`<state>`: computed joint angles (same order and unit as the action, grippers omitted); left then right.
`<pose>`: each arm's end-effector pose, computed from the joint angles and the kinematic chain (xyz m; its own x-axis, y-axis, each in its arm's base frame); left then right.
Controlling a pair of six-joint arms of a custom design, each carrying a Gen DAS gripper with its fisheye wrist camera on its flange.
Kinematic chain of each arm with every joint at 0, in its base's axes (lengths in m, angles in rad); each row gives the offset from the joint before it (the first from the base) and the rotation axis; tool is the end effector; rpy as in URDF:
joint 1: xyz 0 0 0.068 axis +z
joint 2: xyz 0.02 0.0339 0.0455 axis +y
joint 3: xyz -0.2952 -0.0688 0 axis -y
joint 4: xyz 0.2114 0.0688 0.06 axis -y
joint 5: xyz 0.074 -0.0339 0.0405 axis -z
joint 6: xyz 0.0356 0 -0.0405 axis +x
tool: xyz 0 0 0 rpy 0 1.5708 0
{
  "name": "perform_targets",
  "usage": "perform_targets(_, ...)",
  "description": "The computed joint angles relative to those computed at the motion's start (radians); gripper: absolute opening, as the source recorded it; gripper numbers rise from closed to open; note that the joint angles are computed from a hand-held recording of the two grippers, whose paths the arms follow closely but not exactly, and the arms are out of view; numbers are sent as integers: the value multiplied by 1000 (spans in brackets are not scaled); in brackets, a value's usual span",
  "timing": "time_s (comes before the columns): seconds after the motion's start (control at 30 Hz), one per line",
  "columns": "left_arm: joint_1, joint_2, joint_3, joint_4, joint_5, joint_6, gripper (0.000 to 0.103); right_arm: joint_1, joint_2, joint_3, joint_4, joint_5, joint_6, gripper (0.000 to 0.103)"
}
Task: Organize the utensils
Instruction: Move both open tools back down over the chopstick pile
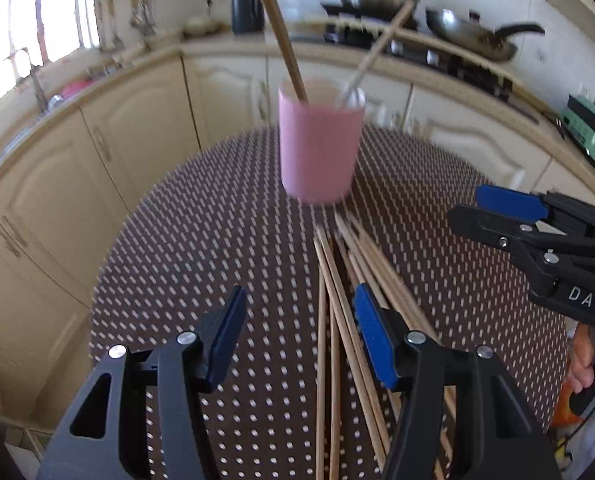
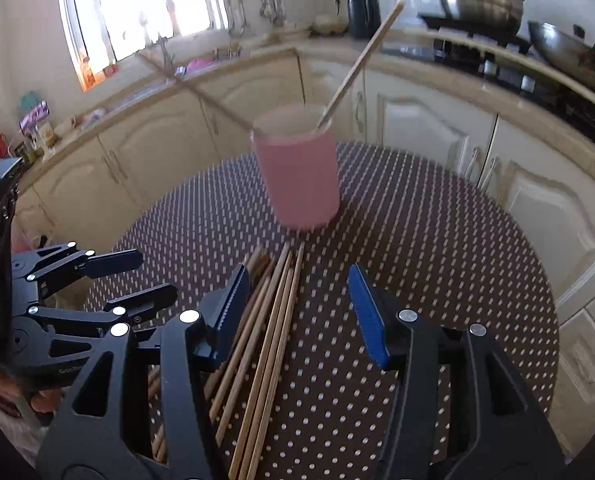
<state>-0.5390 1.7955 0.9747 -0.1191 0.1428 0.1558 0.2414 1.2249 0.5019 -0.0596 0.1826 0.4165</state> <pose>0.2877 -0.1779 0.1993 -0.5946 0.5346 -0.6006 0.6806 0.7323 -0.0220 0.1913 0.0404 0.2195 -0.6707 0.2446 -0.7003 0.1763 0.9696 0.1698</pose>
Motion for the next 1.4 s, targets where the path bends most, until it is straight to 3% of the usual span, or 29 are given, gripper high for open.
perform_targets(0.27,15,109,39,-72,-25,31,56,-38,152,-3,-3,-150,6,52)
perform_targets(0.5,-6,175,115,-130,-76,20,56,-47,245,25,-25,-202,-11,36)
perform_targets(0.7,-24,234,214,-201,-98,-9,56,-44,314,67,-37,-230,-2,35)
perform_targets(0.83,-20,245,239,-218,-110,-35,46,-28,372,115,-58,-207,1,33)
perform_targets(0.9,-18,241,244,-230,-117,-49,33,-23,387,137,-77,-199,-2,32)
perform_targets(1.0,-13,237,248,-243,-122,-65,23,-21,413,184,-117,-175,-7,32)
perform_targets(1.27,-15,272,306,-293,-127,-74,23,-26,460,262,-194,-150,-27,27)
perform_targets(1.4,-18,296,350,-331,-127,-88,23,21,505,346,-292,-81,-41,25)
